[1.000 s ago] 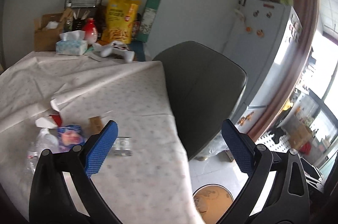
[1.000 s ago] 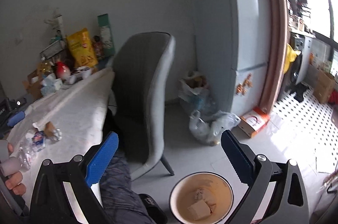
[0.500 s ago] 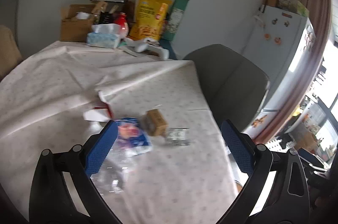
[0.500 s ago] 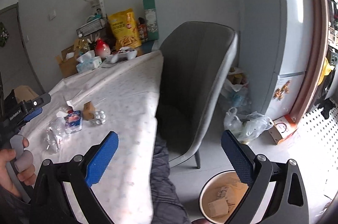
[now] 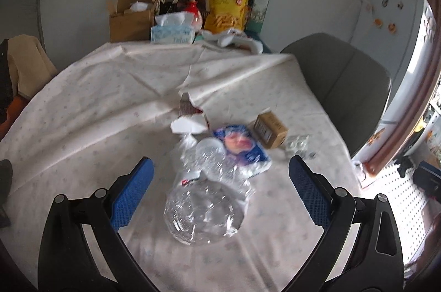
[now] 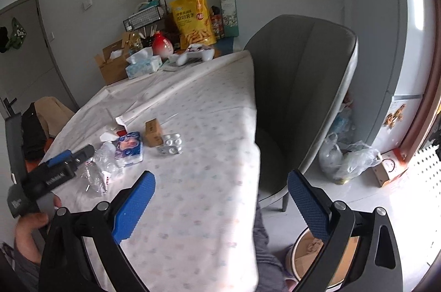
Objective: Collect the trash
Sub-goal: 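Move both open tools back over the table, then grasp the crushed clear plastic bottle with the left tool while the right tool grasps the white blister pack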
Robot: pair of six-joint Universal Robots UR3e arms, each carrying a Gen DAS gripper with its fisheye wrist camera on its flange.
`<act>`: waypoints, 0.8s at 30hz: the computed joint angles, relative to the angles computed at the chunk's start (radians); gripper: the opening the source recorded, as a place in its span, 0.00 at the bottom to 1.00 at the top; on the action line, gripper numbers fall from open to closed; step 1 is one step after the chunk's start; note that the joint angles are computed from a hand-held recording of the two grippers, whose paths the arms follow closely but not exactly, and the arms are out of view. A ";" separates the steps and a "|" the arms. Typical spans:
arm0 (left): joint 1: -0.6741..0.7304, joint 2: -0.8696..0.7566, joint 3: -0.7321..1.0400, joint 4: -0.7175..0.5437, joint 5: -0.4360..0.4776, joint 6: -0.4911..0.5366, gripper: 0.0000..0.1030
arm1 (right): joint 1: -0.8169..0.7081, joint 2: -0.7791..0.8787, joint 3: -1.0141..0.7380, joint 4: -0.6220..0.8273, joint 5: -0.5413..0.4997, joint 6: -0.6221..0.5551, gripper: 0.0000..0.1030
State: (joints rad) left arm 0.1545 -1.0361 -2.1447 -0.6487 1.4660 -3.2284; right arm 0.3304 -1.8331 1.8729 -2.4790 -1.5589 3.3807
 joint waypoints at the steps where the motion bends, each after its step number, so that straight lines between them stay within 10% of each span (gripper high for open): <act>1: -0.003 -0.007 -0.002 -0.005 0.010 0.007 0.95 | 0.008 0.012 -0.004 -0.003 -0.001 0.006 0.92; 14: -0.072 -0.165 0.016 0.028 0.123 0.015 0.94 | 0.068 0.172 -0.069 -0.042 0.010 0.041 0.91; 16: -0.056 -0.151 0.011 0.027 0.101 0.013 0.72 | 0.076 0.206 -0.091 -0.043 0.017 0.049 0.91; 24: 0.047 -0.007 -0.017 -0.041 0.023 0.039 0.72 | 0.102 0.315 -0.179 -0.046 0.043 0.039 0.90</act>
